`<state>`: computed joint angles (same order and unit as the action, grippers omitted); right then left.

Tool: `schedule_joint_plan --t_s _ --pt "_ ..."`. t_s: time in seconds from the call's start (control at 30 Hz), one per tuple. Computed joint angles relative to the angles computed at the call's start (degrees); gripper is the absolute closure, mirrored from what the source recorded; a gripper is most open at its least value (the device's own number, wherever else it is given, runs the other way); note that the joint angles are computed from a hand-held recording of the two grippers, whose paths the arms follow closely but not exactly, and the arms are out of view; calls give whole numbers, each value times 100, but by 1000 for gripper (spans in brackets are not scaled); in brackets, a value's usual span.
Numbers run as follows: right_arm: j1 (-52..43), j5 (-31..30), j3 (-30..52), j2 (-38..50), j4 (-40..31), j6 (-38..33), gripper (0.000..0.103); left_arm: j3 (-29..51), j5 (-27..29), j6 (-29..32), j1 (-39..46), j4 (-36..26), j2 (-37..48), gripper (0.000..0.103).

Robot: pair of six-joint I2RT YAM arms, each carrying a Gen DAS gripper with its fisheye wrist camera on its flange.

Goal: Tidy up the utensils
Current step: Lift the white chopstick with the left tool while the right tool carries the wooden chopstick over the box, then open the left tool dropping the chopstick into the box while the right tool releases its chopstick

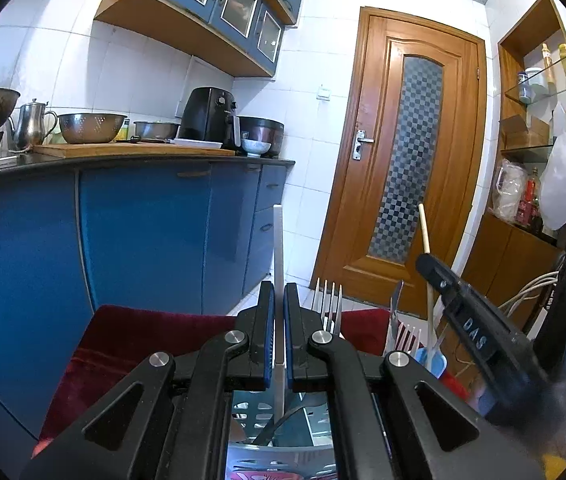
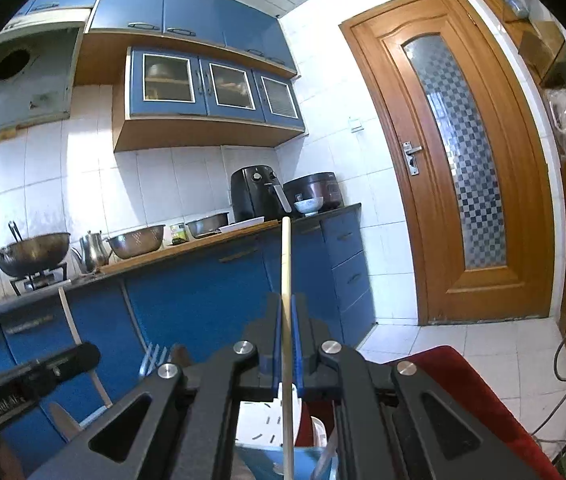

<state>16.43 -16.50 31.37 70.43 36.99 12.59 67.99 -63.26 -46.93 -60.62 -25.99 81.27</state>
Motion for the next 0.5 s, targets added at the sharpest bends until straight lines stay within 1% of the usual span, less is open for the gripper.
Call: schedule_joint_plan --t_s 0.07,0.2,0.37,0.4,0.43,0.47,0.5 --pt "38 62 -142 19 183 -92 97 -34 62 -13 32 27 3 101" --pt "91 83 -307 -49 192 -310 97 -69 210 12 93 78 13 101" --pt "21 -9 -439 -281 -154 -396 96 -42 304 -123 98 3 54 101" --pt "-14 -65 -460 -329 -227 -398 96 -33 390 -153 120 -27 62 100" --pt "-55 -139 -464 -385 -340 -398 94 -26 460 -178 137 -51 70 98" --pt "-107 -240 -457 -448 -498 -406 90 -23 512 -197 148 -60 78 92" --pt "-133 -296 -475 -483 -558 -405 83 -22 517 -171 140 -29 90 89"
